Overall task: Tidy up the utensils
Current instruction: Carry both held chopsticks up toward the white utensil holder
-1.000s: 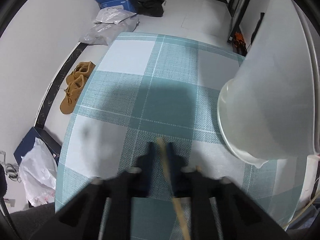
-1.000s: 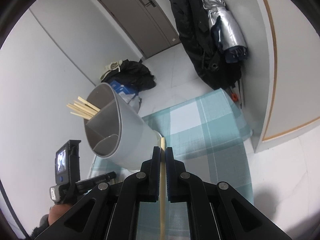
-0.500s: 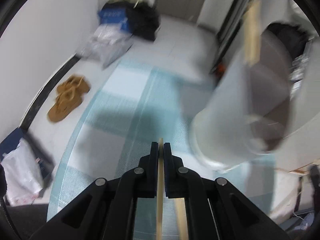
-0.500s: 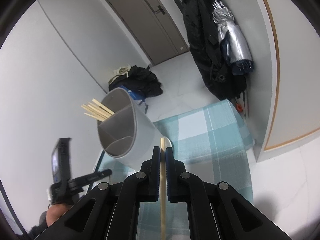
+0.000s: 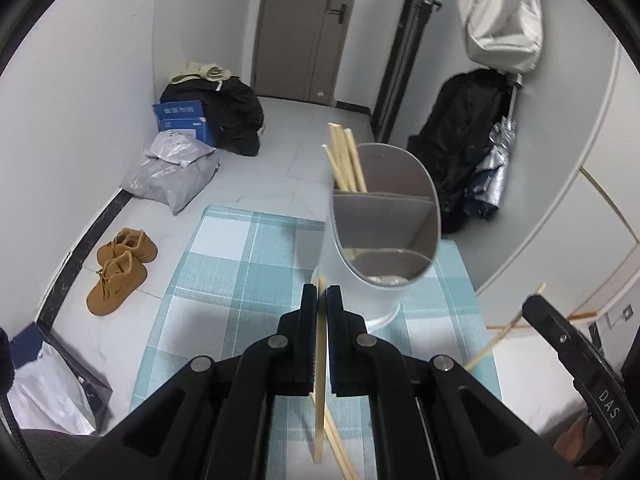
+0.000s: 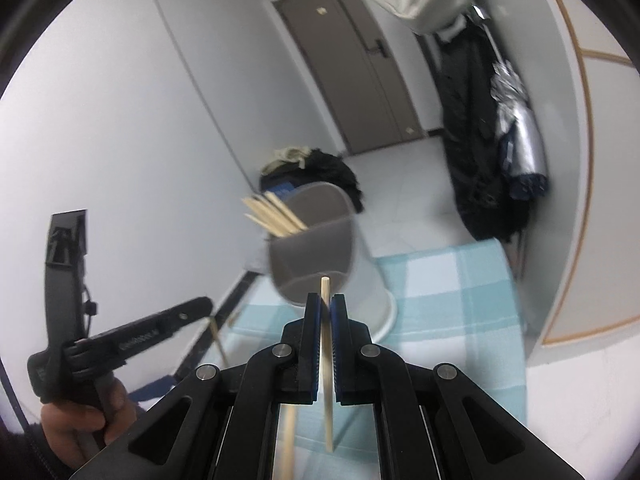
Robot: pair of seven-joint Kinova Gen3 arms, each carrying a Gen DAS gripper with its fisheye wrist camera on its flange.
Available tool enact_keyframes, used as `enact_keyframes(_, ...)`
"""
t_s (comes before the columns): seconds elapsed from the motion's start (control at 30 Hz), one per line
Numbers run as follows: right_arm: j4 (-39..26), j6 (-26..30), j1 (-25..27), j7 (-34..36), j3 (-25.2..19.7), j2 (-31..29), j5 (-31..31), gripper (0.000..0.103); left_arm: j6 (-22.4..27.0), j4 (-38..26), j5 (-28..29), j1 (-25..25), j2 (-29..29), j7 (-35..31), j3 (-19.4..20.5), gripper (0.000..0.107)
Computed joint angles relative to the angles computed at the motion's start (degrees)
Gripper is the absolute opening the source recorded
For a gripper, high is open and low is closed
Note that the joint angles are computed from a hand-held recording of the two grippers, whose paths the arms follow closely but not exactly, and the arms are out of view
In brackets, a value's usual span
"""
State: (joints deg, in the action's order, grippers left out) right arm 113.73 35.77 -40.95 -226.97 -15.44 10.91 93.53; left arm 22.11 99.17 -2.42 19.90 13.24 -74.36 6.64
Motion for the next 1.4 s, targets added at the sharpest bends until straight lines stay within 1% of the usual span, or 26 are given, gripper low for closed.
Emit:
enact_keyframes(0.07,-0.85,2.12,-1.27,2.27,-0.41,0.57,-1.3,0.004,-0.08,0.67,1.03,-0.99,-0.7,-1.52,0.89,0.001)
enact_keyframes(0.2,-2.42,4.41,-3.54,5.91,-0.33,1.75,-4.11,0.004,-0.75,2.02,0.56,-0.6,-2.18,-1.78,0.69,0.001)
enact_keyframes(0.3,-2.74,5.34,-4.88,6.47,0.08,2.08,-4.51,0.004,-1.33,3.29,-0.02,-0.29,-3.38,-1.74,0.65,0.001)
enact_keyframes(0.37,-2.63,5.84,-5.59,5.87,0.19,2.11,-4.25,0.004,-0.83,3.4,-0.63,-0.06,-3.72,-1.52,0.6,0.001)
enact_keyframes(0.43,-1.85,5.72,-5.82,3.52,0.19,1.76,-2.92,0.004,-0.52,3.65,0.67,-1.08,-4.09,-3.34,1.53,0.001)
enact_keyframes(0.5,-1.63,6.14,-5.93,2.9,0.0,1.6,-2.88,0.004,-0.39,3.83,1.82,-1.76,-4.43,-4.81,2.05,0.001)
enact_keyframes(0.7,-2.39,8.29,-6.95,4.41,-0.24,1.49,-4.73,0.004,0.11,3.97,6.17,-3.54,-5.39,-10.0,3.43,0.001)
enact_keyframes(0.8,-2.98,8.88,-7.31,5.51,-0.11,1.51,-5.52,0.004,0.44,3.85,10.29,-5.06,-5.84,-14.46,4.47,0.001)
enact_keyframes(0.93,-3.53,10.98,-8.03,5.94,0.2,1.72,-6.13,0.004,1.37,2.58,14.34,-5.68,-5.81,-18.23,5.07,0.001)
enact_keyframes(1.03,-3.68,11.06,-7.78,5.75,0.51,1.54,-6.86,0.004,1.87,1.26,16.74,-5.64,-5.79,-20.91,5.52,0.001)
enact_keyframes(1.2,-4.2,11.36,-7.32,7.92,0.85,0.75,-8.13,0.004,3.72,-1.65,18.18,-4.86,-4.86,-22.85,5.61,0.001)
enact_keyframes(1.3,-4.88,11.21,-6.75,10.17,1.04,0.14,-9.09,0.004,3.27,-2.77,18.42,-4.31,-4.62,-22.93,5.47,0.001)
enact_keyframes(1.33,-5.23,11.11,-6.49,11.33,1.14,-0.11,-9.54,0.004,3.05,-2.86,19.54,-4.69,-4.57,-23.74,5.81,0.001)
enact_keyframes(1.4,-6.09,10.97,-5.91,13.76,1.4,-0.55,-10.38,0.004,4.32,-4.53,22.49,-5.96,-3.9,-25.89,6.48,0.001)
